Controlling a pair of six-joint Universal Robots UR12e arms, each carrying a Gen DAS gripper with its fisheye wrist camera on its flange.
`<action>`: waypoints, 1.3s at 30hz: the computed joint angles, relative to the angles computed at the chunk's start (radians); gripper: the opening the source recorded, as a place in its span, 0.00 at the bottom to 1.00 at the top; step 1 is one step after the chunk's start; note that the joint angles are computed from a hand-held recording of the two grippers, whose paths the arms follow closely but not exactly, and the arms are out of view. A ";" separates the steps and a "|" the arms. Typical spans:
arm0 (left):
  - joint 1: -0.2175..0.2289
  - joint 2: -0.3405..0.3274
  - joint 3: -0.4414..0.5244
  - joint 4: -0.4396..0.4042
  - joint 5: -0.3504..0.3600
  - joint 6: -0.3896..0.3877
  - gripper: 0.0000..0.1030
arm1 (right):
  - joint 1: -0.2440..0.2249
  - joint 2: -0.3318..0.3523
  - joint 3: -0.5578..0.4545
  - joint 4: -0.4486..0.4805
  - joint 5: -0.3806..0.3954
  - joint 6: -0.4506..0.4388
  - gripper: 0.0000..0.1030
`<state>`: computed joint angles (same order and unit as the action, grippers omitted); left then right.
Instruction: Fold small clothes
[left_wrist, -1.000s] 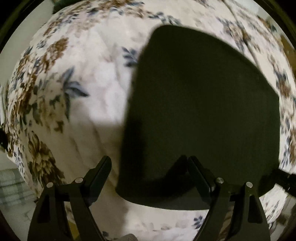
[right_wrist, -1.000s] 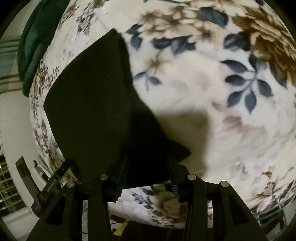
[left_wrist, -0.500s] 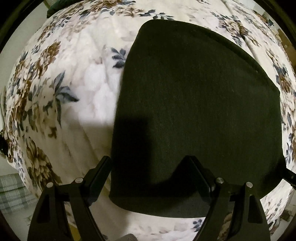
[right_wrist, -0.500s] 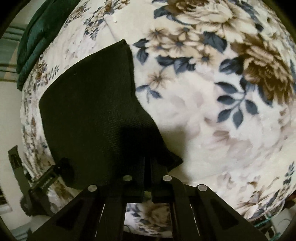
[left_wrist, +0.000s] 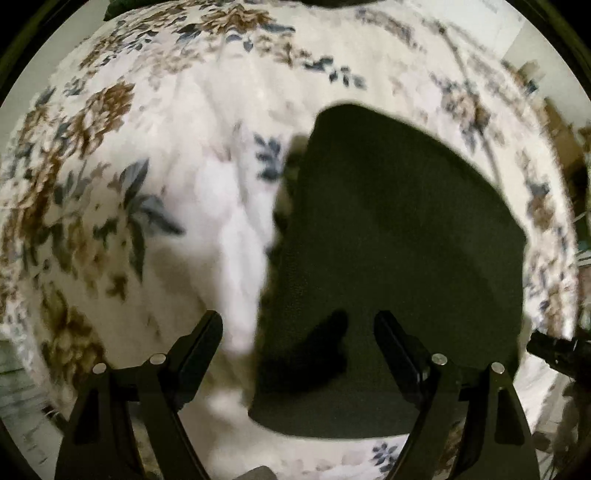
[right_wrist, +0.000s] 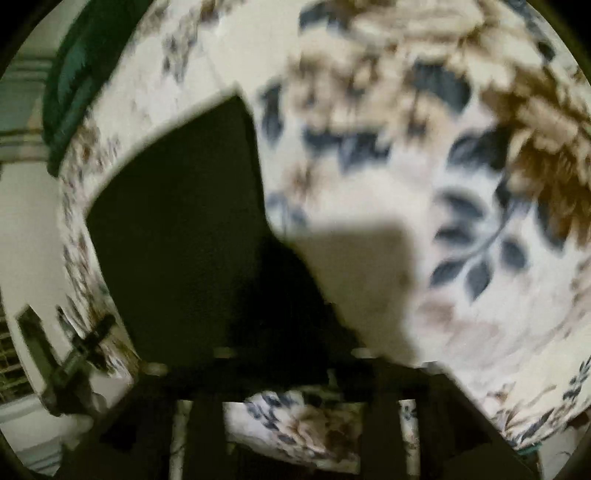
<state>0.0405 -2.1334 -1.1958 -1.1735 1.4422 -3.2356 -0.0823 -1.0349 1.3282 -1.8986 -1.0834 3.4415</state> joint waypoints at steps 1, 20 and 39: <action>0.009 -0.004 -0.001 0.006 -0.026 0.005 0.81 | -0.009 0.011 -0.009 -0.009 0.032 -0.010 0.56; 0.049 -0.102 0.039 0.075 -0.431 0.046 0.71 | 0.020 0.197 -0.115 0.164 0.533 -0.314 0.54; -0.017 -0.244 0.424 -0.027 -0.357 0.087 0.21 | 0.003 0.191 -0.234 -0.091 0.448 0.010 0.22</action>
